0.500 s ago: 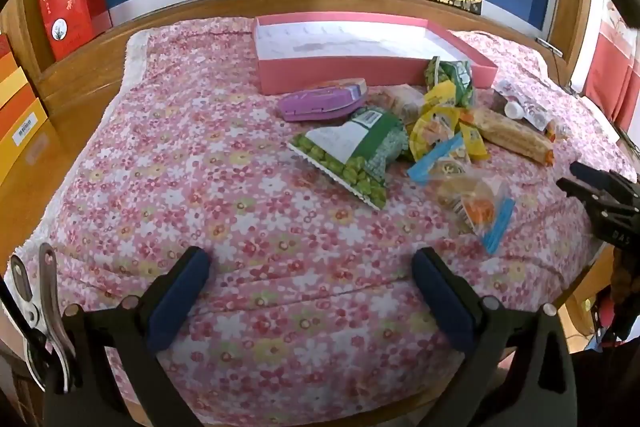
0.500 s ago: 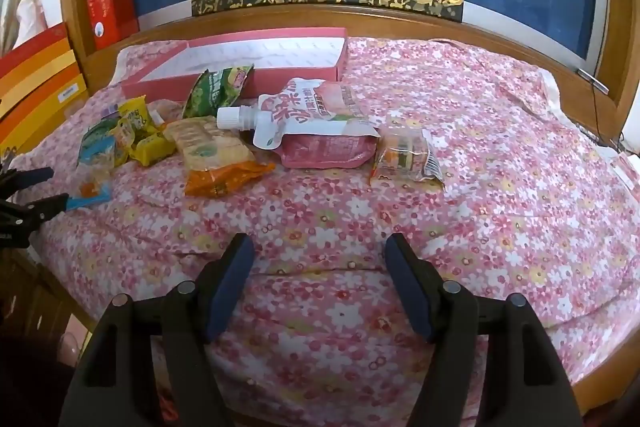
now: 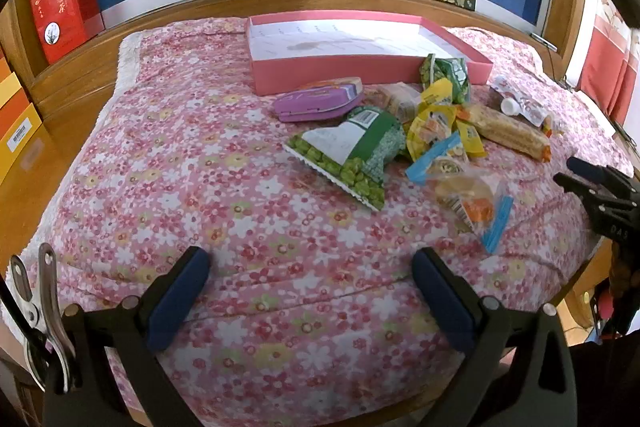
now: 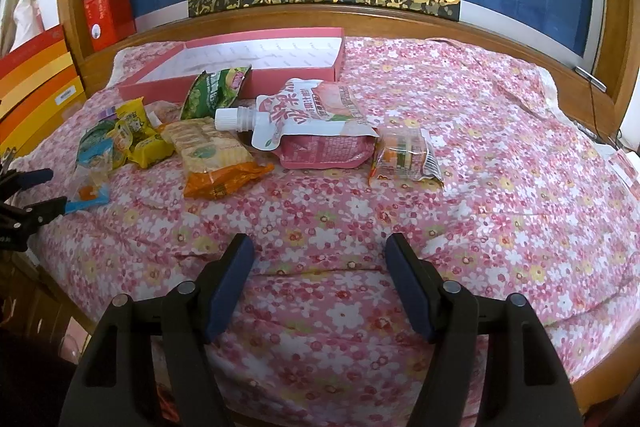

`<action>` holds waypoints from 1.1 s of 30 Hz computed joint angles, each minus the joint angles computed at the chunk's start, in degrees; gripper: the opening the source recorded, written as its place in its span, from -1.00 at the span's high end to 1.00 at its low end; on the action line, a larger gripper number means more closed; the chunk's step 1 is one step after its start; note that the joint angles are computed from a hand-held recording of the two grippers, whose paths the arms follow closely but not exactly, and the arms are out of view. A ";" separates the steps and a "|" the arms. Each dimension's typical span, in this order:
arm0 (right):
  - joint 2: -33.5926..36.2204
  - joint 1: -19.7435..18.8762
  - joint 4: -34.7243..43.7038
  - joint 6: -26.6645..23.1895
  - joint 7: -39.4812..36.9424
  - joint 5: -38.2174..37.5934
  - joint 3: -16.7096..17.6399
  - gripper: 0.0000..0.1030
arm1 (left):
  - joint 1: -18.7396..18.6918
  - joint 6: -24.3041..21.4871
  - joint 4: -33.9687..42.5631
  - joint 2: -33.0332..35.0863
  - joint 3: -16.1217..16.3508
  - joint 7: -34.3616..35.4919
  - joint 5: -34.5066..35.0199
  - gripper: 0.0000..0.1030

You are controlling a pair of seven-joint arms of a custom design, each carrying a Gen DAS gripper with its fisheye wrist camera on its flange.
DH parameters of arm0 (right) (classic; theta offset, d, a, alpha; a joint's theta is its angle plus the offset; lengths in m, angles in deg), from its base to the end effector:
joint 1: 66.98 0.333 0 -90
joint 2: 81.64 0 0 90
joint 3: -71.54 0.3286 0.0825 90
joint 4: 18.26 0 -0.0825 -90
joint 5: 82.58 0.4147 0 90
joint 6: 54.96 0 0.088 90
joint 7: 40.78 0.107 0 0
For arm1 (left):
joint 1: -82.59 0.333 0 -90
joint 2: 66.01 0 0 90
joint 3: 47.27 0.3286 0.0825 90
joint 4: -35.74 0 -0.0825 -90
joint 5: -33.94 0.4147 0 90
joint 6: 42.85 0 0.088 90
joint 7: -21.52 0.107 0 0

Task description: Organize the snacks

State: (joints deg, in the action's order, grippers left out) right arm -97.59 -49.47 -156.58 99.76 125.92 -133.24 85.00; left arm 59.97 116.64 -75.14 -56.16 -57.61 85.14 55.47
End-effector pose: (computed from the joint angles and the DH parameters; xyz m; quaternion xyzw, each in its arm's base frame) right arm 0.4216 0.2879 0.4599 -0.6261 0.6748 -0.2707 0.2818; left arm 0.5563 -0.3732 0.4729 -0.5154 0.7840 -0.2895 0.1895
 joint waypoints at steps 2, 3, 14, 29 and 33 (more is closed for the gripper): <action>0.10 0.17 0.16 -0.34 -0.35 0.51 -0.10 -0.37 | -0.07 -0.65 0.66 0.34 -0.02 -0.04 -0.11 -0.99; 0.15 0.34 0.27 -0.55 -0.83 1.00 -0.22 -0.37 | -0.97 -0.49 0.77 0.43 0.92 0.18 -0.56 -0.99; -0.09 -0.21 0.01 -0.01 0.18 -0.50 0.26 -0.37 | 0.39 1.14 -1.48 -0.78 -0.13 -0.03 0.17 -0.99; -0.63 -0.86 -0.58 1.05 5.24 -6.02 0.99 -0.37 | 0.66 1.47 -2.18 -1.51 -0.13 -0.07 0.39 -0.99; -0.60 -0.51 -0.50 1.00 4.39 -5.55 0.60 -0.37 | 0.77 1.79 -2.32 -1.53 -0.14 -0.18 0.78 -0.99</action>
